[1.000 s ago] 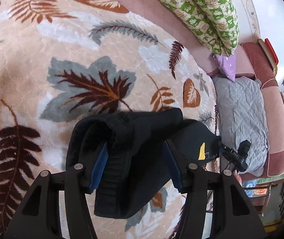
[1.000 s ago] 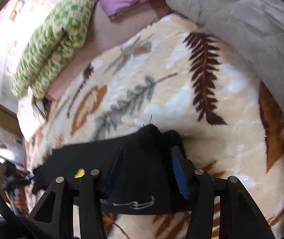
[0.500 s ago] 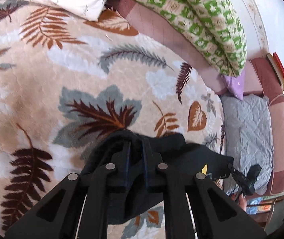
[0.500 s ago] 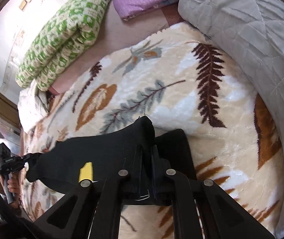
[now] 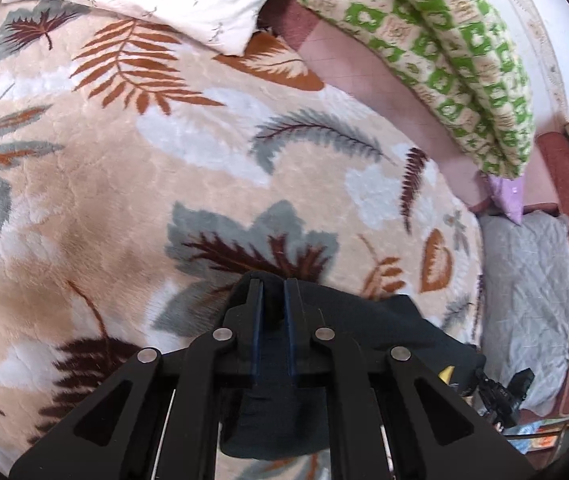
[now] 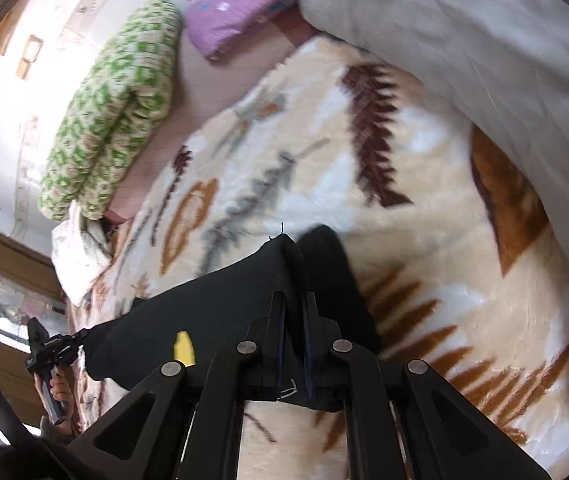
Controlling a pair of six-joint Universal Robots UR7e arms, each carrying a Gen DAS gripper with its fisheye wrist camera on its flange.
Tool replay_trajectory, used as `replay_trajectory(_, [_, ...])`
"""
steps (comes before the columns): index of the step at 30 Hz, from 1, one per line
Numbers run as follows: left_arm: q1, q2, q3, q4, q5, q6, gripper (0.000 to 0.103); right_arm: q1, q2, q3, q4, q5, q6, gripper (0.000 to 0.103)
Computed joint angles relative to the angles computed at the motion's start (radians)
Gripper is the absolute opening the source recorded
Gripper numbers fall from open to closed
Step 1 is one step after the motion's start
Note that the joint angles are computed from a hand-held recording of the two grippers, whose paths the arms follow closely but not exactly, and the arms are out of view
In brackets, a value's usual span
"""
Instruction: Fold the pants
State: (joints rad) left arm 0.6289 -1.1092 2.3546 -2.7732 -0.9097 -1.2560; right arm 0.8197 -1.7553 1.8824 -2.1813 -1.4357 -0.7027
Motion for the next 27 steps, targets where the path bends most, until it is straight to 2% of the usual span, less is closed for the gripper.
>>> replay_trajectory(2, [0.016,0.007,0.001,0.003,0.002,-0.006,0.008,-0.015,0.017,0.0,-0.014,-0.002,0.021,0.007])
replay_trajectory(4, [0.017,0.01,-0.011,0.084,0.043,-0.031,0.007,-0.033,0.031,0.0,-0.03,0.005,0.042,0.007])
replay_trajectory(5, [0.023,0.006,-0.013,0.099,0.04,-0.028,0.007,-0.042,0.034,0.0,-0.03,0.018,0.05,0.005])
replay_trajectory(7, [0.043,-0.016,0.011,0.045,-0.001,-0.014,0.008,-0.037,0.035,-0.001,-0.029,0.012,0.053,0.006])
replay_trajectory(10, [0.036,-0.071,0.052,-0.003,-0.024,-0.017,0.007,-0.009,0.01,0.014,-0.054,-0.015,0.035,0.018])
replay_trajectory(11, [0.021,-0.093,0.066,-0.006,-0.023,-0.023,0.008,-0.007,-0.006,0.019,-0.069,-0.011,0.03,0.027])
replay_trajectory(12, [0.006,-0.112,0.074,0.005,-0.031,-0.022,0.008,-0.007,-0.025,0.025,-0.081,0.006,0.026,0.034])
replay_trajectory(14, [-0.031,-0.137,0.085,0.032,-0.06,-0.007,0.008,-0.015,-0.072,0.042,-0.091,0.053,0.018,0.039])
replay_trajectory(18, [-0.1,-0.141,0.097,0.084,-0.12,0.016,0.015,-0.031,-0.143,0.051,0.046,0.118,-0.028,0.051])
replay_trajectory(22, [-0.142,-0.119,0.094,0.116,-0.134,0.014,0.015,-0.053,-0.167,0.083,0.152,0.121,-0.02,0.051])
replay_trajectory(27, [-0.119,-0.09,0.119,-0.012,-0.179,0.024,0.025,-0.098,-0.161,0.119,0.213,0.149,0.029,0.051])
